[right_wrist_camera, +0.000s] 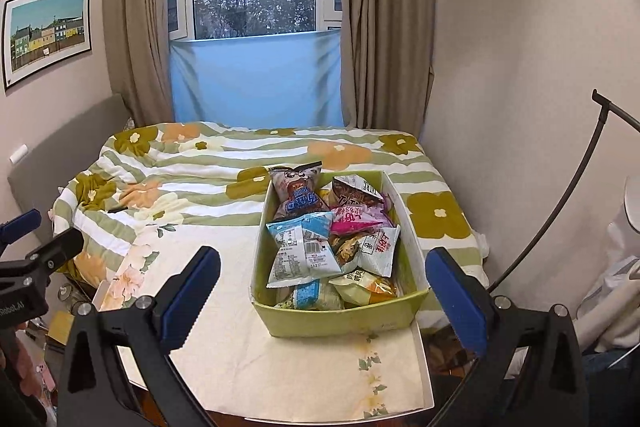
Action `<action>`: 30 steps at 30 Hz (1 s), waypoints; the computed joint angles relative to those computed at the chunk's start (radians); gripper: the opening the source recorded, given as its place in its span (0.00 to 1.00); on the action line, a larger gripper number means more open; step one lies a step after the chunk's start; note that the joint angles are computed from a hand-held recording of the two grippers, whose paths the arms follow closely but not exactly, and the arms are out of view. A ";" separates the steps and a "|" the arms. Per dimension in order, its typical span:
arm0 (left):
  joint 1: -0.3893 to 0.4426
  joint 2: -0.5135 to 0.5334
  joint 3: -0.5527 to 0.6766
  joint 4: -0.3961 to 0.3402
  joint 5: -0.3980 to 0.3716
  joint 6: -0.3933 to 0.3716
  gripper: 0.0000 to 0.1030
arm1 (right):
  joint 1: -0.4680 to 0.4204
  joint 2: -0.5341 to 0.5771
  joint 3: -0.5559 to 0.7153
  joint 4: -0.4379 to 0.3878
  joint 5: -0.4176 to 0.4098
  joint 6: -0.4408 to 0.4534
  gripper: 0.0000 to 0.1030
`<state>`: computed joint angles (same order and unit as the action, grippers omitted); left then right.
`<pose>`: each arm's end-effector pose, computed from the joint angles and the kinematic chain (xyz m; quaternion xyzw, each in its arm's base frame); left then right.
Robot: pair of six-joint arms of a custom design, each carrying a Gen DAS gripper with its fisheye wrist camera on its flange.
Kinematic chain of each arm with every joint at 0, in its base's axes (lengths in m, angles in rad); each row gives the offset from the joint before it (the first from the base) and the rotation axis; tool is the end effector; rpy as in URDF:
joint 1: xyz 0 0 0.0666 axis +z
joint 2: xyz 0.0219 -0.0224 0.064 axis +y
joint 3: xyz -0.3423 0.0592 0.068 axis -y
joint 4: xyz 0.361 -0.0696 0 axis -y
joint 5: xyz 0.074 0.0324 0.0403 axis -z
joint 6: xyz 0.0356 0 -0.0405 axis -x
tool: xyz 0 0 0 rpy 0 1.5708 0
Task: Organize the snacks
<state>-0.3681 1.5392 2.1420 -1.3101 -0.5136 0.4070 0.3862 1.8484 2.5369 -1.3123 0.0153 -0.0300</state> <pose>0.4317 -0.1482 0.6112 -0.1233 0.8762 0.0606 0.4619 0.5086 0.2058 0.6064 -0.1542 0.8765 0.0875 0.4476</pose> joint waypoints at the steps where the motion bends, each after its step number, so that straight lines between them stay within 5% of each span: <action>1: 0.001 -0.001 -0.001 0.000 0.000 0.001 0.99 | 0.001 -0.001 0.001 -0.001 0.001 -0.001 0.99; 30: 0.017 0.007 0.000 0.007 0.001 0.012 1.00 | 0.007 0.048 0.073 -0.037 -0.008 -0.022 0.99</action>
<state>-0.3515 1.5464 2.1419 -1.3032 -0.5129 0.4195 0.3928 1.8961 2.6095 -1.3498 0.0075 -0.0520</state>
